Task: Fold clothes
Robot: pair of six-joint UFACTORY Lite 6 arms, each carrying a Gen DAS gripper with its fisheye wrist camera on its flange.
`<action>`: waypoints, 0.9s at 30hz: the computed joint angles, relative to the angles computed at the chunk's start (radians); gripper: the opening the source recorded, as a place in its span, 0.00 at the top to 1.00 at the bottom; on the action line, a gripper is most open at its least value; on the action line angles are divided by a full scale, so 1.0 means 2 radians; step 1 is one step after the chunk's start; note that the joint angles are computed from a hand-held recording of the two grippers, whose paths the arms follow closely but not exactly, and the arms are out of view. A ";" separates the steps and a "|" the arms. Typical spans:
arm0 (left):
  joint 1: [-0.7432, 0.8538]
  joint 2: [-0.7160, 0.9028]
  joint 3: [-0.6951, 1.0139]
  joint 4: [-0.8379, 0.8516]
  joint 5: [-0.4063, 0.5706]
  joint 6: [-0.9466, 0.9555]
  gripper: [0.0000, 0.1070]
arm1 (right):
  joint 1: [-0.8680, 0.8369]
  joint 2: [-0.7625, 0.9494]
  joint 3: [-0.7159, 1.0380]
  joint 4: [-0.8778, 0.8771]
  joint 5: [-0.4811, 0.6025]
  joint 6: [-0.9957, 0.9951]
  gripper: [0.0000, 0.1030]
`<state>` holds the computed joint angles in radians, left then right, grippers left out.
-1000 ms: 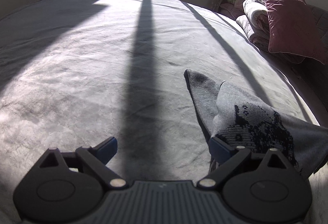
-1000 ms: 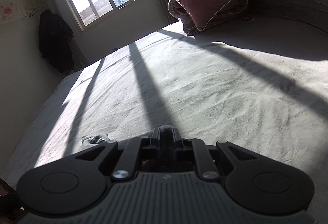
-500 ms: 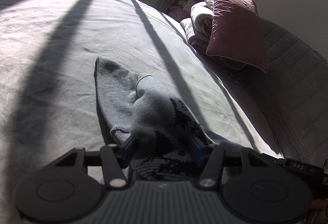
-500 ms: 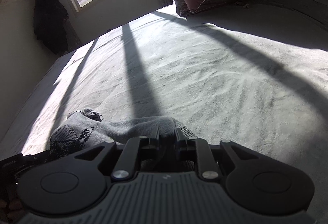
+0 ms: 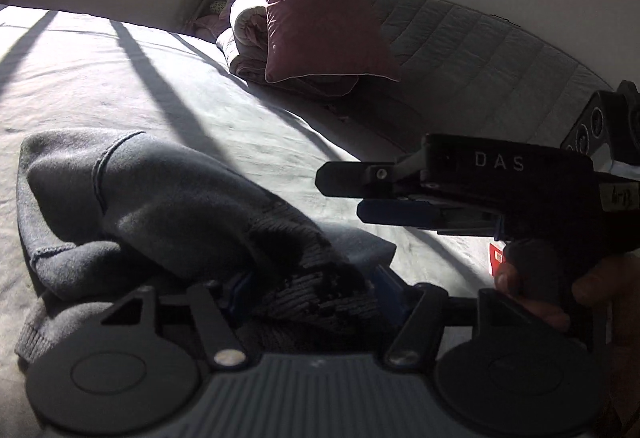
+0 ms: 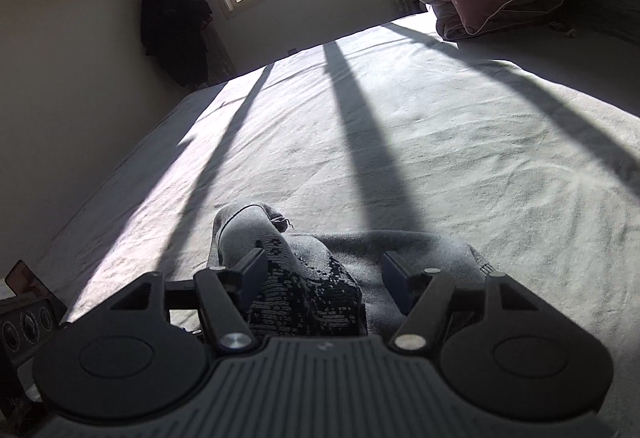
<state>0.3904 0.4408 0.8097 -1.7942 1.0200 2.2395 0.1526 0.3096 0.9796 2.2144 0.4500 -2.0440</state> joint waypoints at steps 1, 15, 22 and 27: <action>0.000 -0.001 -0.001 0.003 0.000 0.004 0.35 | 0.007 0.010 0.013 -0.014 -0.004 0.011 0.34; 0.060 -0.041 -0.032 0.076 -0.080 -0.010 0.25 | 0.044 0.092 0.107 -0.012 -0.078 0.058 0.91; 0.031 -0.038 -0.055 -0.015 -0.138 0.072 0.26 | 0.001 0.082 0.100 0.013 -0.091 0.069 0.92; -0.024 -0.037 -0.091 -0.205 -0.158 0.229 0.44 | -0.020 0.099 0.109 -0.038 -0.111 0.124 0.92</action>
